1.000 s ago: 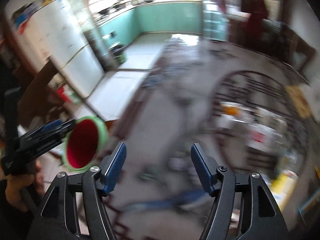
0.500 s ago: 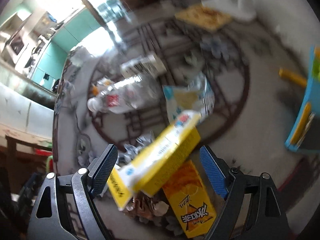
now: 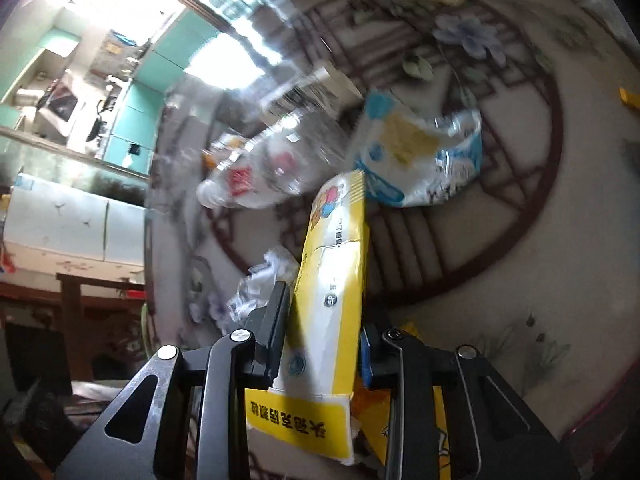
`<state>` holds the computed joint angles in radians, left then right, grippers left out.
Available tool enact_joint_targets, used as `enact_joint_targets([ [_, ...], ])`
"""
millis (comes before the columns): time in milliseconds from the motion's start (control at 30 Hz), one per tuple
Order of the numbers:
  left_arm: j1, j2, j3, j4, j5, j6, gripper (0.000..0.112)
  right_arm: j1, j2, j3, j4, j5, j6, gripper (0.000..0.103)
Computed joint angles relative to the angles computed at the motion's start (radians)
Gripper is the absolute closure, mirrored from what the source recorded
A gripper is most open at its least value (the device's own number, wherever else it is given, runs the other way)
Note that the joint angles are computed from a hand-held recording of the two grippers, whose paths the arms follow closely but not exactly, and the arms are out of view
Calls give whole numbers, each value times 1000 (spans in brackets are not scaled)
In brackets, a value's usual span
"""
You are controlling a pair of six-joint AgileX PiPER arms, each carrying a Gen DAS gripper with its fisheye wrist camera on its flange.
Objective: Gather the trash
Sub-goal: 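Grasp the long yellow carton with the right tool while the left tool grasps crumpled brown paper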
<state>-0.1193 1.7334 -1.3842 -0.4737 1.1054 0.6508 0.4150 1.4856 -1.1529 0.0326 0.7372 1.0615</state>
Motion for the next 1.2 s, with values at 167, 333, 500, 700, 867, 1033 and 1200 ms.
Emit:
enact_joint_targets([
  [167, -80, 18, 36, -17, 4, 20, 55, 49, -79, -8, -114, 43, 76, 76],
  [333, -136, 62, 42, -22, 23, -4, 55, 69, -132, -2, -161, 82, 118, 76],
  [500, -185, 97, 43, -1, -6, -28, 55, 60, -138, 9, -143, 71, 117, 76],
  [700, -167, 129, 35, -25, -23, -13, 77, 66, -122, 13, -132, 66, 115, 76],
  [867, -107, 164, 2, -55, 33, -10, 104, 75, -97, -10, -125, 57, 101, 76],
  [1033, -51, 142, -11, -70, 46, 17, 111, 98, -57, -69, -143, 63, 98, 76],
  [1200, 26, 97, -56, -98, 60, 40, 112, 128, -11, -149, -178, 91, 108, 76],
])
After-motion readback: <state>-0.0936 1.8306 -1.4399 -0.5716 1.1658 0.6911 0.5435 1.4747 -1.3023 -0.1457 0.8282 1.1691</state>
